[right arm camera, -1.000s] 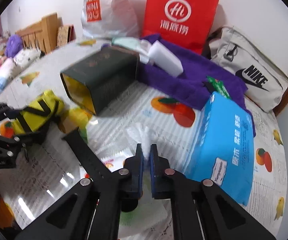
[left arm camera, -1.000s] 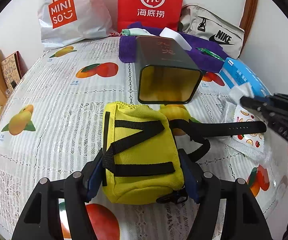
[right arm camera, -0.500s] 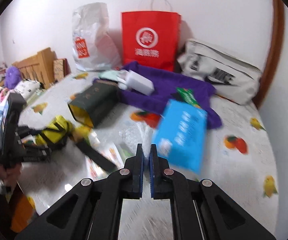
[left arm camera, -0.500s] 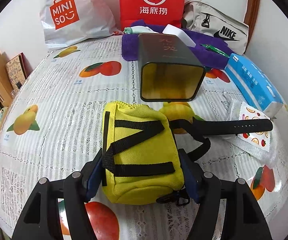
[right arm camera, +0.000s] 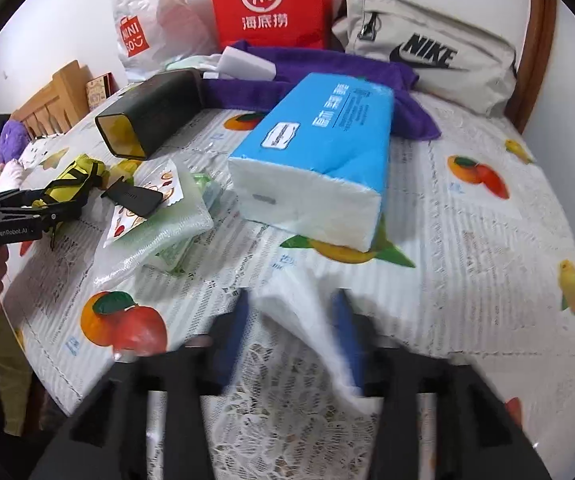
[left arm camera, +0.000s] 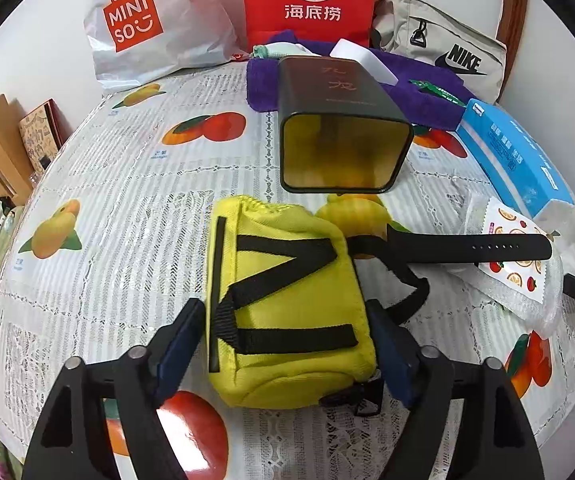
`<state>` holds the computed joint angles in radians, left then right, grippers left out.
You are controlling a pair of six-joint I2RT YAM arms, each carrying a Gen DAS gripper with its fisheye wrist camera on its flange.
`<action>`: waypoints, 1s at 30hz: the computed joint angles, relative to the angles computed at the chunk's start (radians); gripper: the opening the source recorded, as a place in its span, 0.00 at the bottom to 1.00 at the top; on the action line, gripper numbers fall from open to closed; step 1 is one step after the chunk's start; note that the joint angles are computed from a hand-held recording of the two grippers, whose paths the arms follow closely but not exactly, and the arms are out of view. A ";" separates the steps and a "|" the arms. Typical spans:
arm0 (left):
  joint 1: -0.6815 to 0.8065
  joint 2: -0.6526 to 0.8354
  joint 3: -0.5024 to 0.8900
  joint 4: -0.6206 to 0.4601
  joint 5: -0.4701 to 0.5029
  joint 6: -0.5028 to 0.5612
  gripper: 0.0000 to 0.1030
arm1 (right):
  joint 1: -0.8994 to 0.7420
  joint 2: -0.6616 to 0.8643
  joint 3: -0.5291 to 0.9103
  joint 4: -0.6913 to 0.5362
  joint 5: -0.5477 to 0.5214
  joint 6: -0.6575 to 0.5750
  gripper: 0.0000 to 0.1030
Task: Organize soft objects
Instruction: 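Carry the yellow pouch with the left tool while the right tool carries the tissue to the towel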
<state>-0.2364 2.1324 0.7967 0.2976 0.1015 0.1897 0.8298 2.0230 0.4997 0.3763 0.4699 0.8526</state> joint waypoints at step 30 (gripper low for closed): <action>0.039 -0.135 -0.037 -0.074 0.082 0.012 0.56 | -0.062 -0.254 -0.165 0.070 -0.062 0.001 0.06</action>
<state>-0.1978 1.9979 0.7593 0.2232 0.1837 0.2015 0.7675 1.7688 0.3349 0.4466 0.4075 0.8534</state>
